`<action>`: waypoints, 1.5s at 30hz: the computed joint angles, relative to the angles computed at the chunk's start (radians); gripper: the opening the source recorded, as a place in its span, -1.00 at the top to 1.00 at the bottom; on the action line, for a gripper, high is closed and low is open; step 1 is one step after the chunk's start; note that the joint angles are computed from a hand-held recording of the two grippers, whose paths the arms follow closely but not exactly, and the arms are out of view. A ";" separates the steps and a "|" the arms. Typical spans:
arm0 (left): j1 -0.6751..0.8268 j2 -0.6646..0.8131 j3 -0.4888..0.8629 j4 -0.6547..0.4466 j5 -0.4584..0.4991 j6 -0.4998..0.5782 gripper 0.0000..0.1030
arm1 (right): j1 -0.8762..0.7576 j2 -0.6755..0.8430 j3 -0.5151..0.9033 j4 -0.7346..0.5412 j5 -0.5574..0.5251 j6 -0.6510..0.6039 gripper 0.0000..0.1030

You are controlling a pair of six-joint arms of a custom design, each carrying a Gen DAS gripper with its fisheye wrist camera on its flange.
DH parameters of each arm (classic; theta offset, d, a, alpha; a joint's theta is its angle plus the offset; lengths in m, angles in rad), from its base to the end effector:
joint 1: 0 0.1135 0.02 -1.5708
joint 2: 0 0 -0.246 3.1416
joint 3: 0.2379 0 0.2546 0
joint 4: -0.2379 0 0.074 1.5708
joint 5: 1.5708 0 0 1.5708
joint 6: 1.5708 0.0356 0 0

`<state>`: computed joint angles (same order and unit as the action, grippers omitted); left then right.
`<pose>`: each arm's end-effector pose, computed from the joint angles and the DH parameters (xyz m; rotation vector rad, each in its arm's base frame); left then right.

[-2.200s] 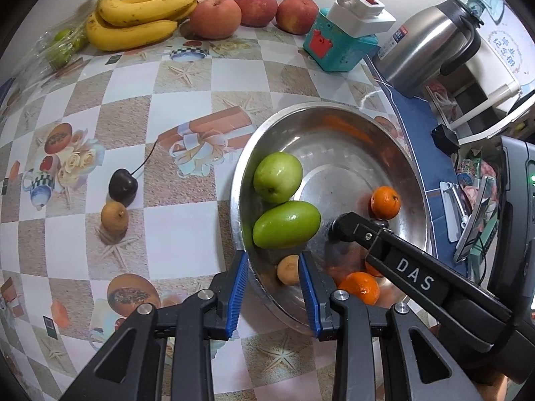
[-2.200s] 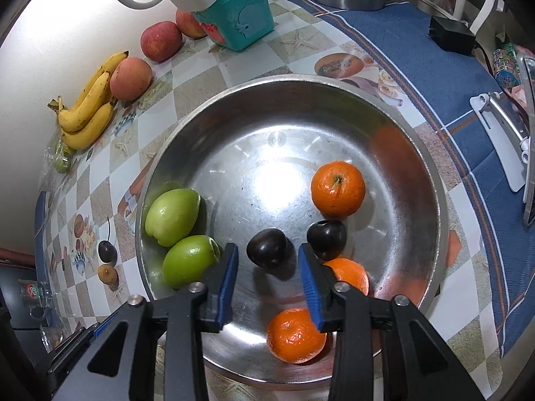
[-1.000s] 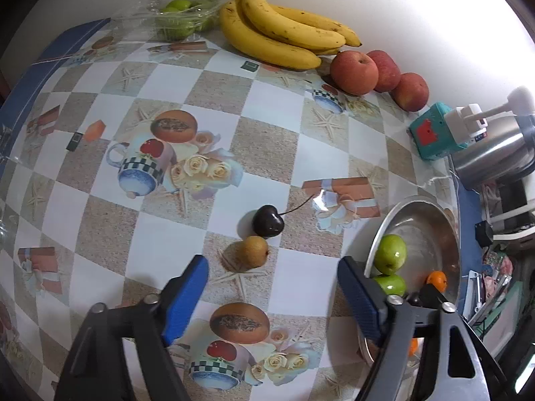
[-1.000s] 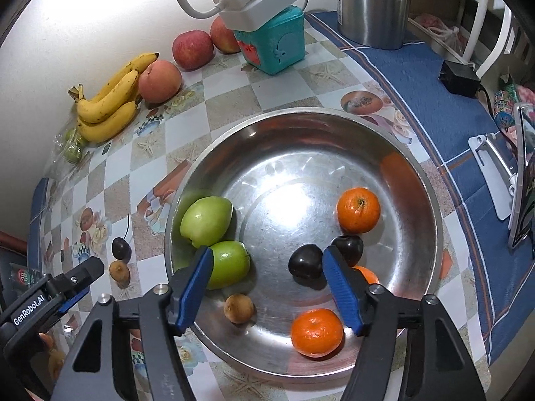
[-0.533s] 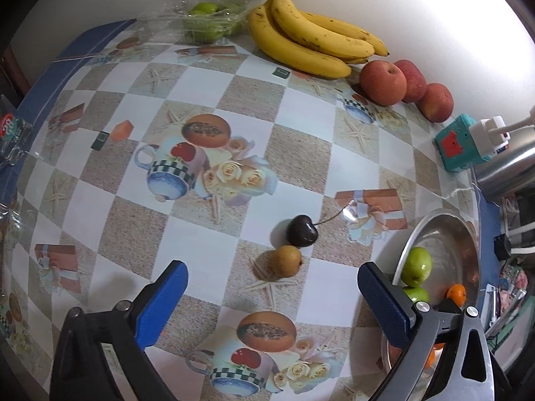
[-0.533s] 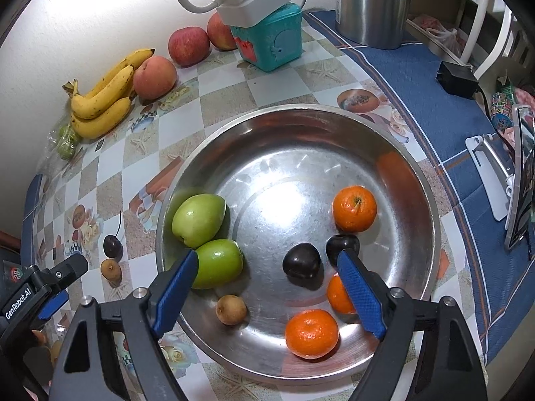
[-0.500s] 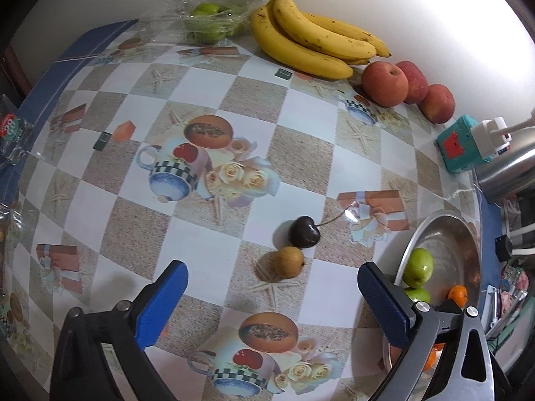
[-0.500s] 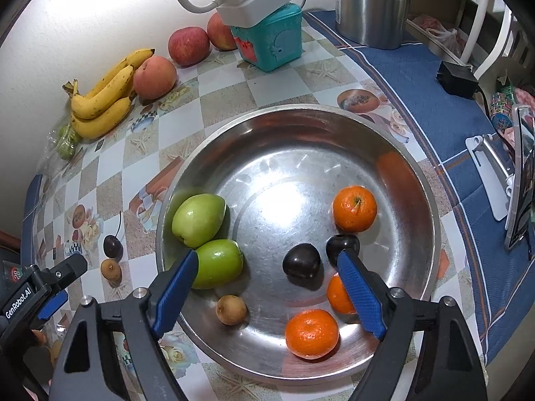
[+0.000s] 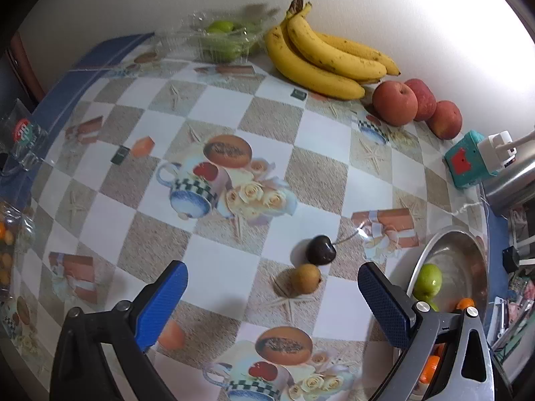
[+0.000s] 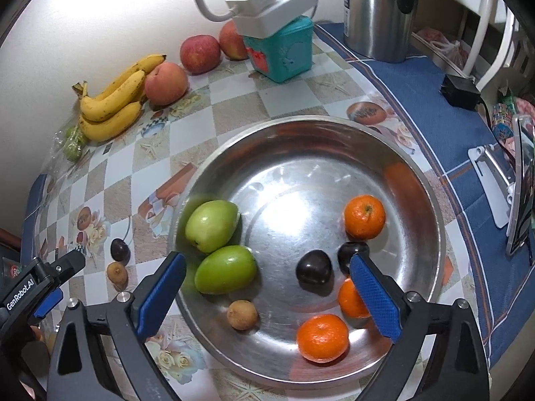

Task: Organize fruits
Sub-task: 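Move both open tools back over the kiwi and cherry on the table, then grasp the kiwi with the left tool while the right grasps the dark cherry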

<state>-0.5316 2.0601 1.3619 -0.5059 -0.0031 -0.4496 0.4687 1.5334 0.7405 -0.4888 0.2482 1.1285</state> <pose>0.3475 -0.2042 0.1152 0.1143 2.8044 -0.2414 0.2342 0.1088 0.1212 0.9427 2.5982 0.0477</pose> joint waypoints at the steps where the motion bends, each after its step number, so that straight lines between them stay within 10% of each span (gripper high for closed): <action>1: 0.002 -0.003 -0.003 0.004 -0.004 0.002 -1.00 | 0.006 0.009 0.010 -0.004 0.002 -0.002 -0.91; 28: 0.118 0.072 0.050 -0.030 0.032 0.033 -1.00 | 0.057 0.330 0.385 -0.041 -0.087 -0.038 -0.91; 45: 0.046 0.144 0.108 -0.053 0.097 0.093 -0.75 | 0.025 0.264 0.303 -0.046 -0.063 -0.007 -0.91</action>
